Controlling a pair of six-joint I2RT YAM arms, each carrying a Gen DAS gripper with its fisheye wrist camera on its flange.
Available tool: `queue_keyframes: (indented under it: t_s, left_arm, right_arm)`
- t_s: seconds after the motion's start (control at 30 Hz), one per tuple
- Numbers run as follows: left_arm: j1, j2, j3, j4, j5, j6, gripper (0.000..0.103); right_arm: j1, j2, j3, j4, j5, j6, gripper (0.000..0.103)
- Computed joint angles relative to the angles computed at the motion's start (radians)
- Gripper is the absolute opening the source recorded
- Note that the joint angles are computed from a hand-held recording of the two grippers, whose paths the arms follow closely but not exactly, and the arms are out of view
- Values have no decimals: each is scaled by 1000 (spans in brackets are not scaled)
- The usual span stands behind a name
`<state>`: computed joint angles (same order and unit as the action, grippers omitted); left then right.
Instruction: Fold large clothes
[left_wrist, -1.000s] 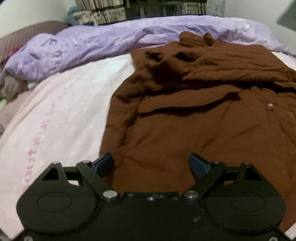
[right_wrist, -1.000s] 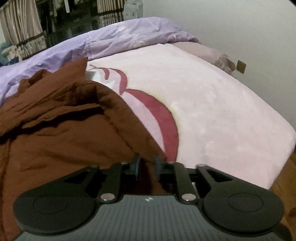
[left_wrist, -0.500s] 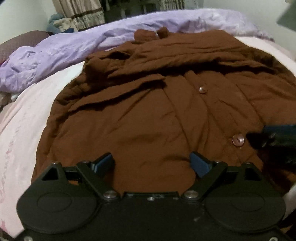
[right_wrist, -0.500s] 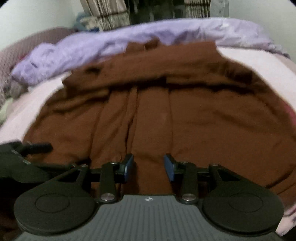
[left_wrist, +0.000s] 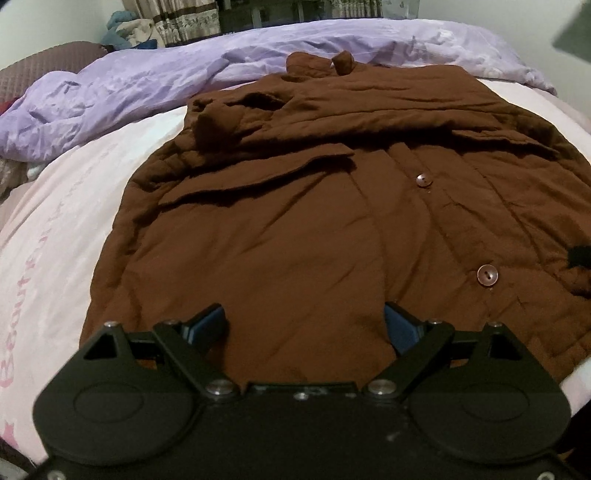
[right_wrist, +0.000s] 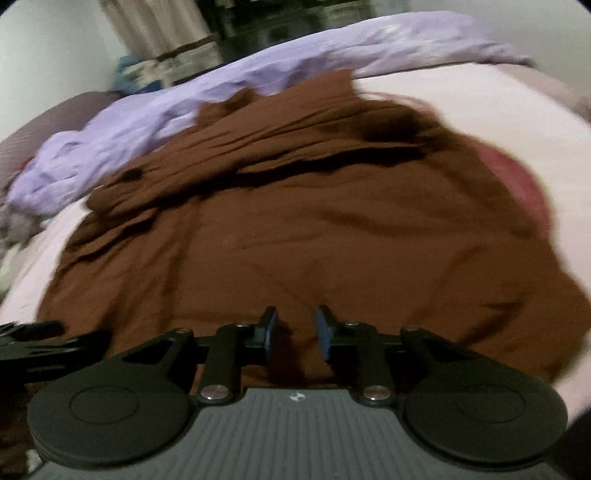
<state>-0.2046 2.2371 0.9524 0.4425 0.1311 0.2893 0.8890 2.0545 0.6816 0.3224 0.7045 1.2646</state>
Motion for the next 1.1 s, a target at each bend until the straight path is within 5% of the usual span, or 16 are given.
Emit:
queue_keyframes:
  t_s: [0.13, 0.27, 0.37, 0.47, 0.57, 0.7, 0.87, 1.03, 1.1]
  left_arm:
    - [31, -18, 4, -34, 35, 17, 94]
    - [86, -46, -8, -32, 53, 42, 94]
    - [112, -18, 0, 20, -85, 72, 92]
    - [173, 30, 66, -26, -106, 66, 94]
    - [220, 35, 101, -70, -62, 33, 94]
    - [246, 54, 87, -4, -69, 87, 95]
    - [302, 61, 90, -12, 11, -43, 95]
    - [253, 47, 96, 101, -64, -17, 93]
    - [237, 45, 155, 75, -55, -39, 93]
  right_arm:
    - [8, -49, -85, -39, 43, 119, 30]
    - [22, -71, -54, -314, 96, 278, 36]
    - [15, -104, -141, -226, 89, 267, 28]
    - [6, -115, -154, -219, 92, 301, 26]
    - [20, -84, -25, -444, 145, 339, 41]
    - [-6, -28, 115, -757, 176, 414, 43]
    - [-92, 5, 35, -638, 57, 480, 42]
    - [-101, -31, 68, -688, 164, 498, 40]
    - [-133, -73, 80, -636, 219, 371, 40]
